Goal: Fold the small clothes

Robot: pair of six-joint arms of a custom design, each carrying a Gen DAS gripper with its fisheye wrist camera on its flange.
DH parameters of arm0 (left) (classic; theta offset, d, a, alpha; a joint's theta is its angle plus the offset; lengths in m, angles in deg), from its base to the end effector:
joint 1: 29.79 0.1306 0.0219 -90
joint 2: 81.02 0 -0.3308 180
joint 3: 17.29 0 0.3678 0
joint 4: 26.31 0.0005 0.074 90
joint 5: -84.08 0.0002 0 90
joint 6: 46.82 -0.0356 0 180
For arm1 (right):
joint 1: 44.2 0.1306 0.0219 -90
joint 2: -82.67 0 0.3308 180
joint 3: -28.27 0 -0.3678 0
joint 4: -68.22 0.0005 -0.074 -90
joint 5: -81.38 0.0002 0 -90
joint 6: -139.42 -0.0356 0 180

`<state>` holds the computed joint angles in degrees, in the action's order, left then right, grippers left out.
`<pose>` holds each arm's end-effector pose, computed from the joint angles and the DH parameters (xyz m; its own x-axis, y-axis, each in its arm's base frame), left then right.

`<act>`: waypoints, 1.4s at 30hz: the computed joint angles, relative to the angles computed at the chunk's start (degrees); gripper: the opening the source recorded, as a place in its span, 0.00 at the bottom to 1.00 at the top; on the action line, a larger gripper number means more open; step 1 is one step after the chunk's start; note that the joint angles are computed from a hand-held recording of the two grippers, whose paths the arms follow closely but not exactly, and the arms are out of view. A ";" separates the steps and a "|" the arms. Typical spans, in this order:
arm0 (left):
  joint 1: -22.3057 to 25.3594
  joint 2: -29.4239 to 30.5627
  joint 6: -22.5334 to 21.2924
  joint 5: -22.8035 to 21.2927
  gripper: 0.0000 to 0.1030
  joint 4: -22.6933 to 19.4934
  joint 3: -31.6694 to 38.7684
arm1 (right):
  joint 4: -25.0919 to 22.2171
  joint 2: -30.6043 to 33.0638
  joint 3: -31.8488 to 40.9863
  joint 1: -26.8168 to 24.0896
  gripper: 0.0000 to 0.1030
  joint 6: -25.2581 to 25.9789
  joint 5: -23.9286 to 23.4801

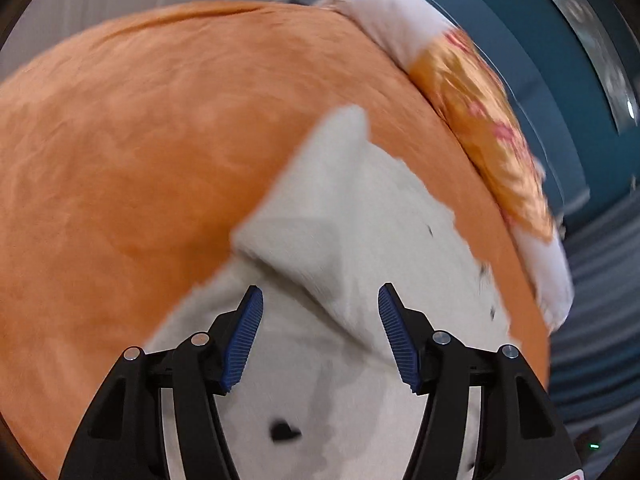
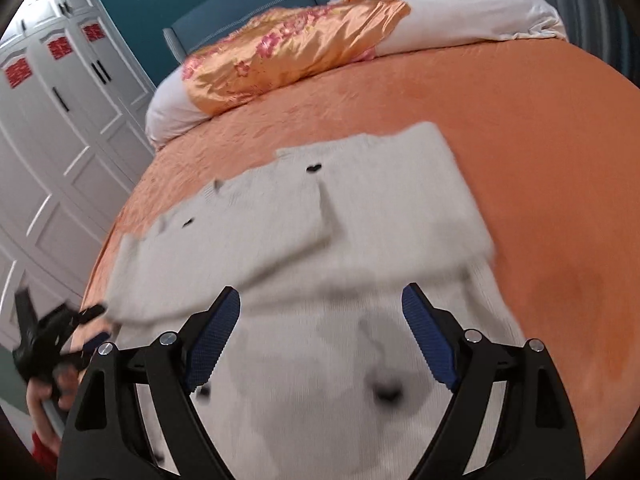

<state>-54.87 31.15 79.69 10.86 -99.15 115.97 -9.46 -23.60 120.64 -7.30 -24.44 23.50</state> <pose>0.4996 -0.2457 0.4843 -0.9095 -0.2033 -0.3627 0.0331 0.8341 -0.5506 0.2765 0.1833 0.4763 -0.4690 0.6652 -0.5810 0.5782 0.7285 0.3674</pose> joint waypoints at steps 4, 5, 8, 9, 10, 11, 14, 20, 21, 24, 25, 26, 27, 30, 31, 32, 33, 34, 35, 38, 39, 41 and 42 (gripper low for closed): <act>1.11 2.46 1.60 0.90 0.56 0.66 2.31 | 2.22 5.43 2.29 -7.54 0.77 5.11 -7.21; 0.90 3.53 1.33 0.92 0.54 0.20 3.50 | 2.41 6.83 3.06 -8.79 0.66 6.40 -8.85; 0.41 5.49 -1.36 -0.19 0.08 -1.74 6.32 | 3.47 10.72 5.90 -11.19 0.06 10.00 -15.87; 0.83 6.46 -2.64 0.15 0.04 -2.07 7.65 | 4.39 10.31 6.51 -10.79 0.06 10.57 -14.45; 0.48 6.16 -3.21 -1.08 0.04 -1.27 8.18 | 8.02 8.41 6.65 -9.46 0.06 12.31 -10.78; 0.31 4.76 -3.67 -2.22 0.04 0.61 6.78 | 10.28 6.73 7.10 -7.97 0.06 13.62 -7.16; -0.66 2.44 -6.62 -6.69 0.04 3.31 5.26 | 16.21 -0.26 4.16 -2.46 0.05 16.32 5.53; -2.66 5.21 -8.85 -10.00 0.04 -1.70 3.70 | 5.73 -2.76 -8.97 -8.68 0.05 5.00 -7.50; -2.62 3.44 -8.44 -9.80 0.04 0.39 0.55 | 6.55 -4.37 -8.31 -7.08 0.05 4.44 -4.68; -2.69 0.67 -9.69 -10.43 0.06 3.54 -4.24 | 8.09 -6.46 -7.44 -4.80 0.05 5.29 0.40; -2.59 -0.08 -9.77 -10.37 0.07 4.70 -5.80 | 6.46 -5.52 -8.08 -5.97 0.05 5.13 -2.14; -2.64 -0.54 -9.97 -10.50 0.08 5.53 -6.75 | 5.68 -4.87 -10.16 -8.13 0.06 4.91 -7.93; -2.77 -1.13 -10.39 -10.89 0.09 6.59 -7.93 | 6.73 -5.31 -12.20 -9.12 0.06 5.20 -11.05; -3.41 -2.77 -12.95 -12.71 0.12 10.13 -11.26 | 5.15 -6.71 -10.36 -6.84 0.12 3.14 -6.43; -3.32 -4.05 -13.00 -12.47 0.12 12.75 -13.77 | 2.52 -5.90 -7.81 -4.91 0.12 1.02 -2.42; -3.02 -4.50 -12.71 -11.86 0.13 13.79 -14.60 | 1.73 -4.95 -5.88 -3.15 0.13 1.27 0.97; -2.76 -4.84 -12.04 -11.12 0.13 14.95 -15.40 | 1.02 -3.68 -3.74 -1.89 0.14 2.41 3.63; -2.61 -5.04 -11.43 -10.60 0.13 15.82 -15.99 | 1.87 -1.87 -0.93 -1.40 0.18 6.02 5.18; -2.54 -5.31 -11.04 -10.31 0.13 16.87 -16.71 | 3.90 -0.16 1.15 -1.33 0.25 9.53 4.63; -2.72 -6.07 -11.08 -10.65 0.13 19.11 -18.44 | 12.69 9.78 10.24 -3.57 0.41 23.47 -3.72; -2.72 -6.16 -10.97 -10.55 0.13 19.50 -18.69 | 14.21 14.30 14.42 -4.31 0.41 27.78 -6.59; -2.36 -6.54 -10.52 -9.40 0.13 21.06 -19.82 | 14.59 21.86 21.76 -4.78 0.41 33.33 -10.55; -2.10 -6.85 -10.21 -8.69 0.13 21.87 -20.55 | 14.26 25.96 26.03 -5.12 0.41 35.45 -12.54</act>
<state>-56.97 24.30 69.48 2.17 -77.28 95.42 4.81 2.36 146.67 -12.42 11.01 10.95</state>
